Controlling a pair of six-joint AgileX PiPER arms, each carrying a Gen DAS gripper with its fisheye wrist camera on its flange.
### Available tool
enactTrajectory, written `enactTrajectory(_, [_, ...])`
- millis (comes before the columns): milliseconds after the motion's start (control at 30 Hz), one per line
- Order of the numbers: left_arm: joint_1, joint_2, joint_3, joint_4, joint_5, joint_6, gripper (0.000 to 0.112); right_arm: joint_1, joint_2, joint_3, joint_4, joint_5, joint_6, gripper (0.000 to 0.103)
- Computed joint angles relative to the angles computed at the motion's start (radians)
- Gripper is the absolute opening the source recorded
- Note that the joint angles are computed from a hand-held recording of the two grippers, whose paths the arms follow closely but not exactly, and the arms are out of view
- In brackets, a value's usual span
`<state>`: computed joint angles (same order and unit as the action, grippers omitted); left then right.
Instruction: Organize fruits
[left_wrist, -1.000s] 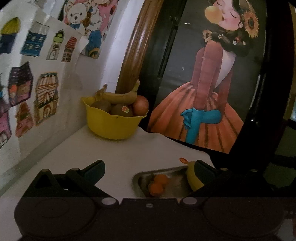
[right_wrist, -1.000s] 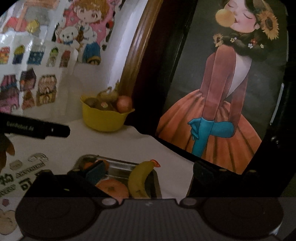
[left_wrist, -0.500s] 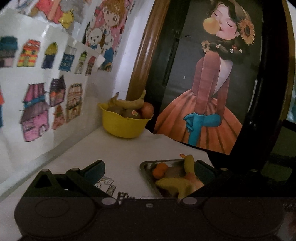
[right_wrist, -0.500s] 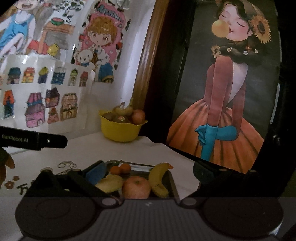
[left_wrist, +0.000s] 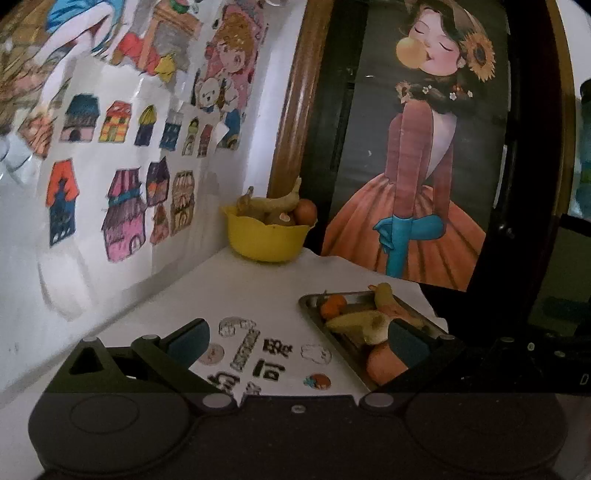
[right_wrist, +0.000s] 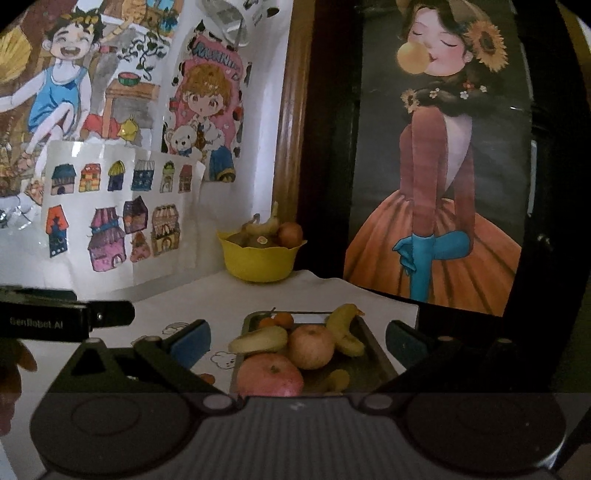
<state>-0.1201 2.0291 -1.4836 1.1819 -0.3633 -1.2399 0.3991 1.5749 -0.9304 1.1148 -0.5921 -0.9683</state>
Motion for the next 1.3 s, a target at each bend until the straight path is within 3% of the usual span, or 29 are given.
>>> enactTrajectory(167, [0.008, -0.039, 0.081, -0.085, -0.03, 0.077, 0.102, 0.059, -0.03, 0.055, 0.018, -0.087, 0.016, 0.103])
enactTrajectory(667, [0.019, -0.113, 0.214, -0.289, -0.067, 0.262, 0.102, 0.16, -0.08, 0.135, 0.032, -0.218, 0.076, 0.103])
enactTrajectory(867, [0.028, -0.129, 0.258, -0.35, -0.081, 0.331, 0.102, 0.196, -0.075, 0.154, 0.047, -0.267, 0.13, 0.103])
enactTrajectory(1300, [0.034, -0.145, 0.31, -0.425, -0.076, 0.446, 0.102, 0.31, 0.002, 0.132, 0.191, -0.467, 0.177, 0.103])
